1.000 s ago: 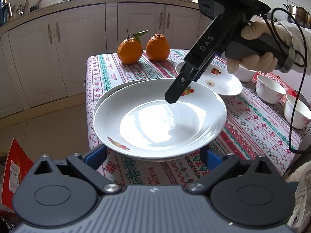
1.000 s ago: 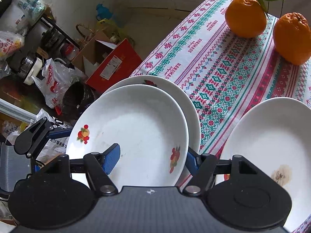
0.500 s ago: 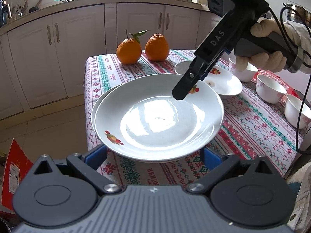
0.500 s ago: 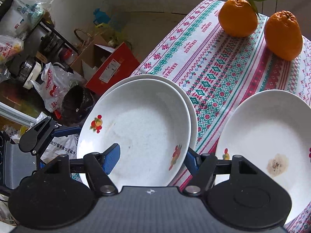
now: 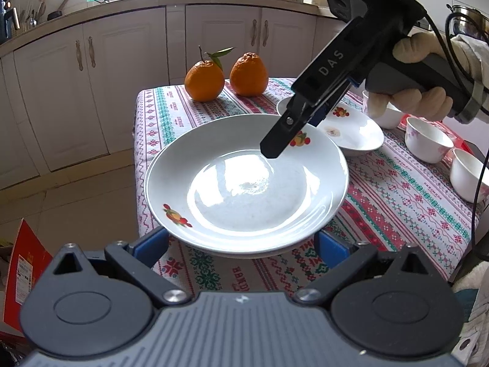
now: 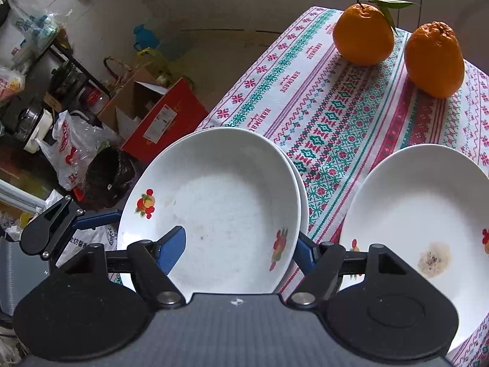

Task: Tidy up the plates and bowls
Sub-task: 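Lower the held plate onto the other white plate with the right tool, then open the right tool and withdraw it from the stacked plates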

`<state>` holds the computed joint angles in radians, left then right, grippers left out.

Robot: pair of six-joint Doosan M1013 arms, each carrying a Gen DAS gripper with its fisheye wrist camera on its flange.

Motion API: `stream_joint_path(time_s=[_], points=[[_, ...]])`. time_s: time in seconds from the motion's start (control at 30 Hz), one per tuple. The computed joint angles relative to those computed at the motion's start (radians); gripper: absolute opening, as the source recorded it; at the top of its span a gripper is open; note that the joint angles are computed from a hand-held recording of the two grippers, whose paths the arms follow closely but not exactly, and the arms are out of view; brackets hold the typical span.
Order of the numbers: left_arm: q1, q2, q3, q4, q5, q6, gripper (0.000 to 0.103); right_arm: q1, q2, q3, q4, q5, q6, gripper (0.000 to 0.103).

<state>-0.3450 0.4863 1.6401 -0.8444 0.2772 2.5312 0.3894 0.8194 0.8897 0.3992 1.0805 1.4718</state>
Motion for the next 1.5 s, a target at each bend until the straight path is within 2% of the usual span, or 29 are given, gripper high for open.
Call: stream_joint_path(time_s=[0.57,0.67,0.9,1.0,1.13,1.2,1.27,1.33,1.4,1.47,1.5], points=[[0.000,0.000,0.003,0.011,-0.002,-0.004,0.101,0.012,-0.033,0.050,-0.059,-0.029,0.034,0.079],[0.004,0.001,0.006,-0.046,-0.004,0.040,0.101,0.009,-0.038,0.061,-0.048,-0.033,0.028,0.080],[0.002,-0.016,0.024,-0.060,-0.028,0.051,0.101,0.010,-0.079,0.123,-0.059,-0.103,0.035,0.081],[-0.005,-0.031,0.038,-0.109,-0.041,0.106,0.101,0.017,-0.124,0.191,-0.090,-0.186,0.052,0.087],[-0.015,-0.046,0.045,-0.140,-0.060,0.157,0.102,0.053,-0.211,0.329,-0.273,-0.382,0.166,0.097],[-0.021,-0.051,0.046,-0.152,-0.064,0.183,0.102,0.073,-0.247,0.395,-0.420,-0.475,0.293,0.103],[-0.029,-0.055,0.043,-0.126,-0.078,0.171,0.102,0.089,-0.286,0.469,-0.565,-0.560,0.451,0.103],[-0.034,-0.055,0.035,-0.124,-0.081,0.180,0.102,0.097,-0.309,0.515,-0.674,-0.599,0.598,0.103],[-0.039,-0.049,0.015,-0.034,-0.075,0.087,0.102,0.107,-0.323,0.557,-0.825,-0.628,0.774,0.103],[-0.042,-0.042,-0.005,0.028,-0.065,0.019,0.102,0.122,-0.323,0.579,-0.991,-0.597,0.960,0.103],[-0.044,-0.037,-0.017,0.065,-0.056,-0.019,0.102,0.125,-0.320,0.587,-1.034,-0.579,1.012,0.103]])
